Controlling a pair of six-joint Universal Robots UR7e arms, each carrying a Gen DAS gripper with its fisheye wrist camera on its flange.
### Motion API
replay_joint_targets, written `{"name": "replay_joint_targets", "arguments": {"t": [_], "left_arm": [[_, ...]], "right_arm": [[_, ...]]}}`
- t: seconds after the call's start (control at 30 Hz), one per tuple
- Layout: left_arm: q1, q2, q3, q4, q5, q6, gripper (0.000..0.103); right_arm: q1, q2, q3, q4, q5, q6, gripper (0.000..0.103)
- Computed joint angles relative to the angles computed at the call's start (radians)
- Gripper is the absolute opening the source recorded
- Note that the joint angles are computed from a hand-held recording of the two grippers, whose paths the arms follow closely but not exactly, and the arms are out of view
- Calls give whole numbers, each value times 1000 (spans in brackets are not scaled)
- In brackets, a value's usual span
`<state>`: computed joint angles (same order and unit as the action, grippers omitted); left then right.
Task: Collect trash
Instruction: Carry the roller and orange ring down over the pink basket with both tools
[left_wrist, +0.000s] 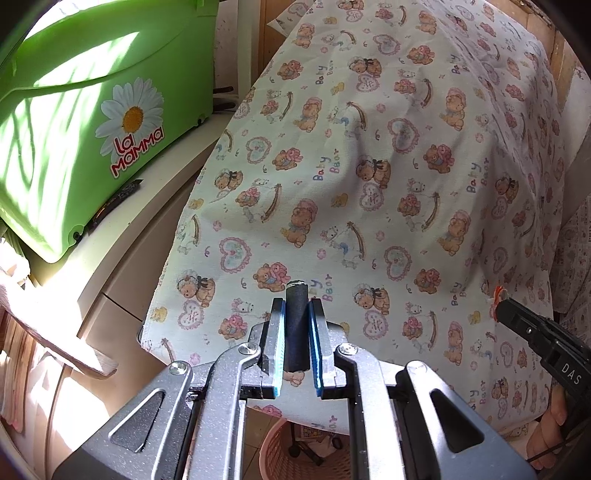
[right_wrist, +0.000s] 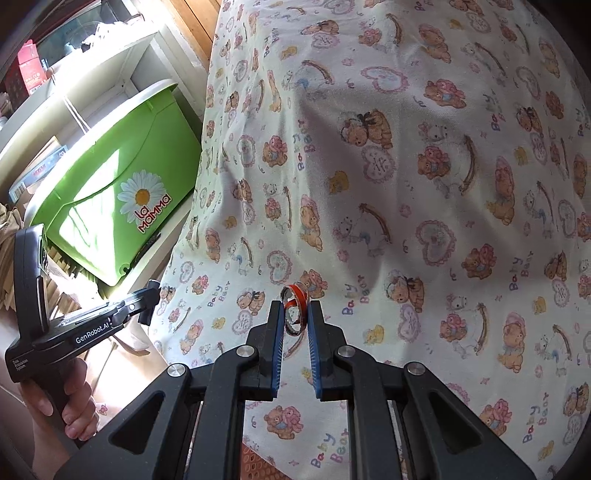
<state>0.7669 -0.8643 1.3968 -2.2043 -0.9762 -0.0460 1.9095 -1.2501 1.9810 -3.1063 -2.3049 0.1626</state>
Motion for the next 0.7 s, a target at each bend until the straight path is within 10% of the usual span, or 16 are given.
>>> {"name": "replay_joint_targets", "arguments": {"t": [0.7], "left_arm": [[-74, -297, 309, 48, -96, -79, 11]], "right_arm": [[273, 64, 128, 6, -175, 87, 14]]}}
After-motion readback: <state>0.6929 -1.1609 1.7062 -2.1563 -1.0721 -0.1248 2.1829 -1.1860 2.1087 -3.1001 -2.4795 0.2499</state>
